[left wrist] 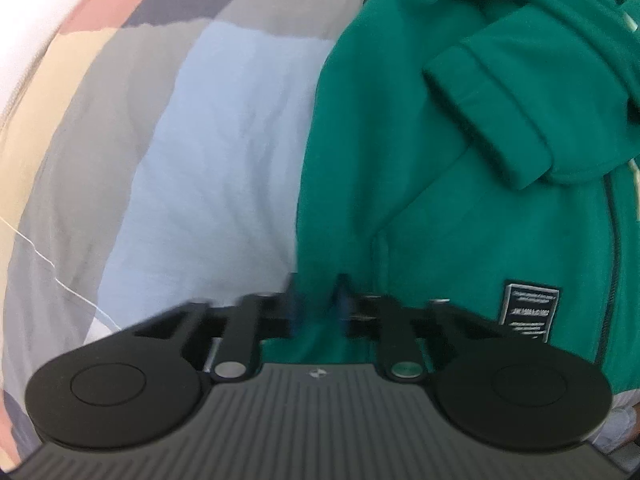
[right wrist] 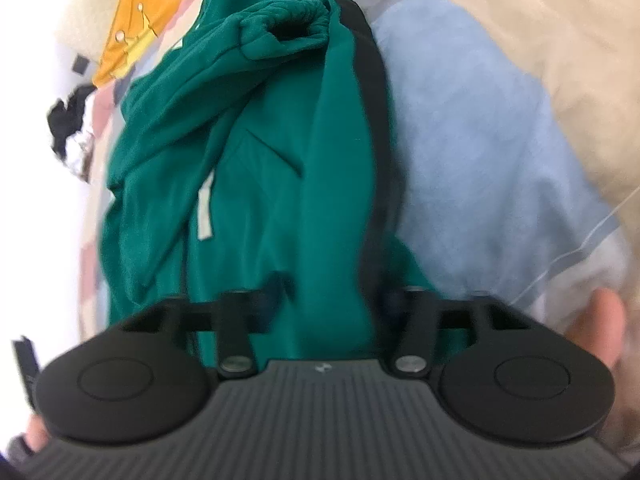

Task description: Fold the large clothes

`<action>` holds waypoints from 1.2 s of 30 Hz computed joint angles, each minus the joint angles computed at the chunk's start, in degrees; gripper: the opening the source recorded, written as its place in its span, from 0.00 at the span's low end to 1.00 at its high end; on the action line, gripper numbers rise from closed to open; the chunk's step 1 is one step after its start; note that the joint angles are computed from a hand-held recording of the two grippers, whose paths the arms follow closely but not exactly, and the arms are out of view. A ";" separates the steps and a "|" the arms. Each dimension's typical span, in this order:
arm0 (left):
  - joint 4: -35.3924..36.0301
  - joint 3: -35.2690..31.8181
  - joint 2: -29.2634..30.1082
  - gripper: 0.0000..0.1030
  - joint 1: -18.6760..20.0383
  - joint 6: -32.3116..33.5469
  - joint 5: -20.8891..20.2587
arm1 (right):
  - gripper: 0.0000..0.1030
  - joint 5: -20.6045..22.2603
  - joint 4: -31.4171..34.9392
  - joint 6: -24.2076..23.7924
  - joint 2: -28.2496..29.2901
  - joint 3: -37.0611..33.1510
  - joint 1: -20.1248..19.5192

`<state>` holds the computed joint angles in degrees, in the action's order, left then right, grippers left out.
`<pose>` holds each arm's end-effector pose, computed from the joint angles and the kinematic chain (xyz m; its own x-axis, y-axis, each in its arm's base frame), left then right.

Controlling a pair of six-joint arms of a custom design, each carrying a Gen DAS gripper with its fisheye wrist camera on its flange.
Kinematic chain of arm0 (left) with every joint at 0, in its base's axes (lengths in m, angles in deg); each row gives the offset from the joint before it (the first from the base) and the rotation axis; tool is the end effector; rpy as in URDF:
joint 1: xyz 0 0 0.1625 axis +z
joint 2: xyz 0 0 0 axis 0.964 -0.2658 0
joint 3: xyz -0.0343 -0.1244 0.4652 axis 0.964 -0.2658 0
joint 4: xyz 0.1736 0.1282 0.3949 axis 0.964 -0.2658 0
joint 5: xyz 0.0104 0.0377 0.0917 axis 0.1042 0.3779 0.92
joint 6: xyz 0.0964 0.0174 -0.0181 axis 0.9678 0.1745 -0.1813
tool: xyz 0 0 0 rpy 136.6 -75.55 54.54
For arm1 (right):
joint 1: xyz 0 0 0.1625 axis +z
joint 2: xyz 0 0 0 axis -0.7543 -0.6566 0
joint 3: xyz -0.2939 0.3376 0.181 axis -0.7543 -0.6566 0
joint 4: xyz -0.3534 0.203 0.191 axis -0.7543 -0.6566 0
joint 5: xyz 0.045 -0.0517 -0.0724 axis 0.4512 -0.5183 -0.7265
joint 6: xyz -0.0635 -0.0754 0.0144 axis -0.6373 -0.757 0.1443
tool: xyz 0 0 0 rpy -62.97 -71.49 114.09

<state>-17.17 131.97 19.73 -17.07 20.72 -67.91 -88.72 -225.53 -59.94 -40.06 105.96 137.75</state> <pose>-0.1911 -0.6896 0.1932 -0.6333 -0.3668 -0.6815 -0.0784 0.9064 -0.4151 0.0999 -0.6926 0.2717 -0.9766 0.1647 0.1382 0.0857 0.8877 -0.4523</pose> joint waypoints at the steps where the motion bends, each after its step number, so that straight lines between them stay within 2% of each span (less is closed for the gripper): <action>1: -1.81 0.95 -0.57 0.07 -0.35 -0.27 0.46 | 0.25 0.12 -0.31 -0.31 -0.18 0.08 0.04; 3: -8.46 3.60 -2.07 0.07 -0.80 -0.13 0.89 | 0.17 0.80 -0.75 0.41 -0.71 0.11 -0.21; 5: -18.12 7.73 -4.67 0.06 -1.11 -1.37 1.10 | 0.14 1.90 -1.56 1.92 -1.45 0.22 -0.68; 7: -26.25 10.88 -7.15 0.06 -1.26 -1.78 -0.03 | 0.13 4.74 -2.37 4.10 -2.30 0.38 -1.42; 10: -37.06 14.66 -10.27 0.06 -1.66 -1.61 -3.03 | 0.12 9.22 -4.61 4.63 -4.04 1.31 -2.13; 15: -49.58 16.64 -12.41 0.06 -3.05 1.79 -6.25 | 0.11 13.98 -8.14 4.49 -6.47 1.47 -1.66; 20: -55.33 16.72 -14.15 0.06 -5.33 4.49 -7.13 | 0.11 17.22 -9.57 3.46 -8.68 0.51 -0.39; 24: -58.09 17.81 -17.58 0.06 -7.41 6.24 -7.71 | 0.11 20.25 -10.54 2.78 -11.00 0.57 0.01; 29: -60.18 21.42 -22.86 0.06 -11.80 8.26 -9.24 | 0.11 23.80 -12.03 1.20 -15.57 3.59 -0.53; 33: -62.59 26.06 -26.31 0.06 -15.16 7.89 -10.41 | 0.11 26.11 -12.28 -1.17 -20.79 7.68 -1.47; 36: -62.16 30.43 -29.41 0.06 -18.37 3.20 -9.72 | 0.11 27.43 -11.43 -2.56 -25.20 11.25 -2.80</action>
<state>-79.33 162.40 -9.69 -35.44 23.93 -77.63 -61.29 -236.95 -62.50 -65.26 117.22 134.95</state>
